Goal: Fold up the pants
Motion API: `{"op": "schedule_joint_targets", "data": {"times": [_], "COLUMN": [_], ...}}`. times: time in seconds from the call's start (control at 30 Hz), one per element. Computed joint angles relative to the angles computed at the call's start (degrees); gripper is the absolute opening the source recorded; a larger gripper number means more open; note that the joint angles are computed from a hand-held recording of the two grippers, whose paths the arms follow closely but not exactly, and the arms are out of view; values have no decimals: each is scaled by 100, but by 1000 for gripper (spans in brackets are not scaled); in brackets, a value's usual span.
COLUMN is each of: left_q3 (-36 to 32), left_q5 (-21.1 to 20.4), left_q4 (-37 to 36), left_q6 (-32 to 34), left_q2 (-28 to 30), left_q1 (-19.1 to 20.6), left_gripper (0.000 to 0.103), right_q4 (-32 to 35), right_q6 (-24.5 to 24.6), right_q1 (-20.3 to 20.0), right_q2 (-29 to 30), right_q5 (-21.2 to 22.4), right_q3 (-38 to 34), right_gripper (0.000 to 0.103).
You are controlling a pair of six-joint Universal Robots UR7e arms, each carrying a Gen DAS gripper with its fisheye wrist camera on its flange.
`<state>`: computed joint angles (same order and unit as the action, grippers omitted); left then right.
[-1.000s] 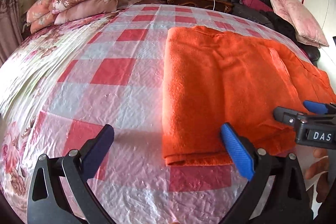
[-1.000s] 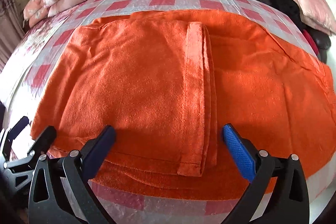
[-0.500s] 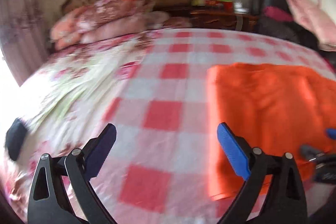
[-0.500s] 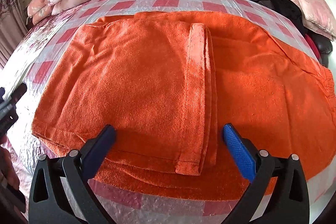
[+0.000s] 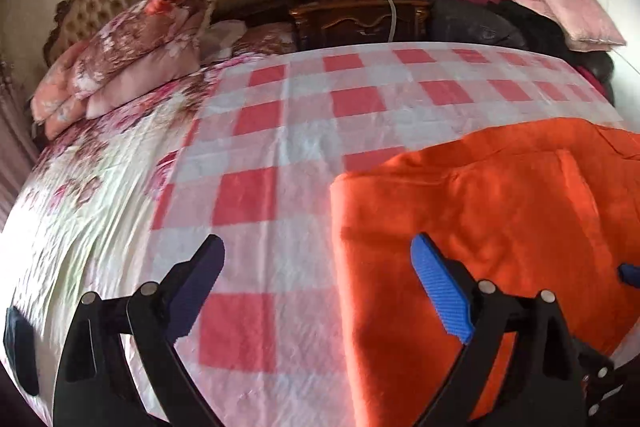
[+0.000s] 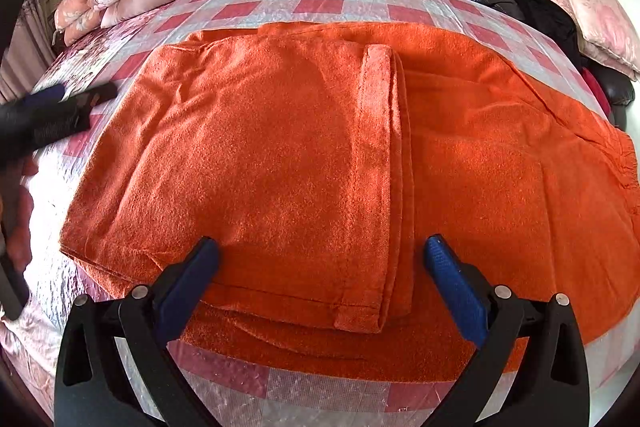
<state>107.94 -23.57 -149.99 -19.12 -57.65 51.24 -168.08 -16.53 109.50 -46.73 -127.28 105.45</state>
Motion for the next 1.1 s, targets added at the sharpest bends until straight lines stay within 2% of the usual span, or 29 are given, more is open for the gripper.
{"op": "schedule_joint_targets", "data": {"times": [0.07, 0.13, 0.2, 0.23, 0.3, 0.33, 0.4, 0.43, 0.5, 0.57, 0.6, 0.7, 0.77, 0.87, 0.9, 1.0, 1.1], "left_q3": [-420, -774, -882, -896, -853, -722, -288, 17, 622, 1074, 1253, 1582, 1681, 1741, 1711, 1735, 1926], "left_q5": [148, 386, 323, 367, 799, 882, 675, 430, -129, -496, -661, -1071, -1042, -1119, -1058, -1095, -1141], "left_q4": [229, 741, 639, 768, 1557, 1746, 1610, 1454, 1036, 884, 816, 801, 897, 920, 1113, 1256, 1287], "left_q6": [195, -209, -392, -523, -1169, -1384, -1645, -1826, -2071, -2424, -2575, -2987, -3061, -3033, -3030, -3005, -3036], "left_q2": [323, 456, 402, 363, 244, 121, -231, -464, -860, -1116, -1196, -1306, -1295, -1268, -1231, -1314, -1599], "left_q1": [183, 399, 541, 561, 476, 399, 216, 92, -154, -350, -424, -553, -689, -778, -815, -861, -877], "left_gripper": [95, 96, 100, 100, 98, 98, 98, 98, 87, 79, 70, 59, 55, 35, 27, 12, 10], "right_q4": [63, 134, 217, 236, 276, 308, 511, 590, 175, -404, -516, -492, -414, -450, -386, -509, -437], "right_q6": [19, 50, 53, 46, 43, 67, 190, 296, 223, -300, -471, -618, -823, -1112, -1103, -913, -704], "right_q1": [1, -1, -9, -11, -12, -7, 17, 36, 95, 201, 220, 178, 147, 112, 97, 76, 135], "right_q2": [-4, -11, -29, -35, -37, -34, -33, -38, -54, 81, 146, 384, 649, 940, 1008, 995, 961], "right_q5": [-5, -3, 19, 30, 30, 14, -52, -112, -182, -367, -365, -345, -498, -794, -904, -900, -923], "right_q3": [-20, -38, -53, -54, -68, -81, -160, -201, -187, -323, -444, -880, -1199, -1415, -1440, -1310, -1197], "right_gripper": [99, 99, 99, 99, 99, 99, 98, 98, 98, 98, 98, 98, 97, 97, 97, 98, 98]}}
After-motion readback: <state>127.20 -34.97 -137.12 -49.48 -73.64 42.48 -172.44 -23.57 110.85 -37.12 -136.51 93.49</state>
